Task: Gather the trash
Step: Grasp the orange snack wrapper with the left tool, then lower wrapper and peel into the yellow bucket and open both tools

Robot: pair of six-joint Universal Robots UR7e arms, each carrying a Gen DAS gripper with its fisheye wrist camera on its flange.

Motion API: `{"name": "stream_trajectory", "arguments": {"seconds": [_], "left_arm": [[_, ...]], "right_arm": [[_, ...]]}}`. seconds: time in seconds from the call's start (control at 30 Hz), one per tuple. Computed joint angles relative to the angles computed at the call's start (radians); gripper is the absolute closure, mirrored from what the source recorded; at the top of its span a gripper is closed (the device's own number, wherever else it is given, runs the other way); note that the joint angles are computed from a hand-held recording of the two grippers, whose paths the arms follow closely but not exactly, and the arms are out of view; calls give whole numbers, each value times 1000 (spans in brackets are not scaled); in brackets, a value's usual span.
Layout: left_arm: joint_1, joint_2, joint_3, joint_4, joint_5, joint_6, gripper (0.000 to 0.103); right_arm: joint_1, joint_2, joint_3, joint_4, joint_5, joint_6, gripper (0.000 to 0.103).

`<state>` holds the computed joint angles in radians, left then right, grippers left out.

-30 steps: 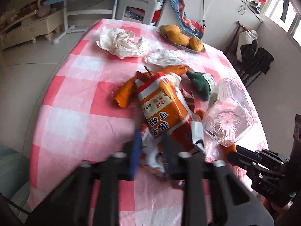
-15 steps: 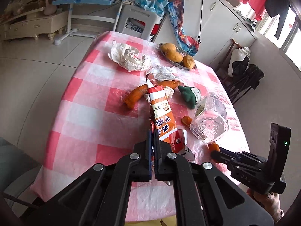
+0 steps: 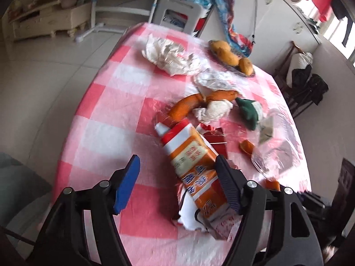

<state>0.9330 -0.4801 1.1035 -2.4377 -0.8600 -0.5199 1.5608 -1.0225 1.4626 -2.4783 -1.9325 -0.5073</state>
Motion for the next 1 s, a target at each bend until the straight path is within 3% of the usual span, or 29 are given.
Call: {"name": "stream_trajectory", "arguments": {"seconds": [0.1,0.2,0.33,0.53,1.0], "left_arm": [[6,14,-16,-29,-19,14,36],[12,16,-12,-53,-72,38,62],[1,11,10,-110,-74,72,70],[-20,-47,98,-187,-78,72,77],[-115,-198,363,-295,-26,53,77]], "right_arm": [[1,4,-3,-2,0,-1,82],[2,7,-4,-7,-2,-3,82],[2,7,-3,-7,-2,-2,82],[0,-11,10,-12,8,5,82],[0,-142,176,-29,100,15,82]]}}
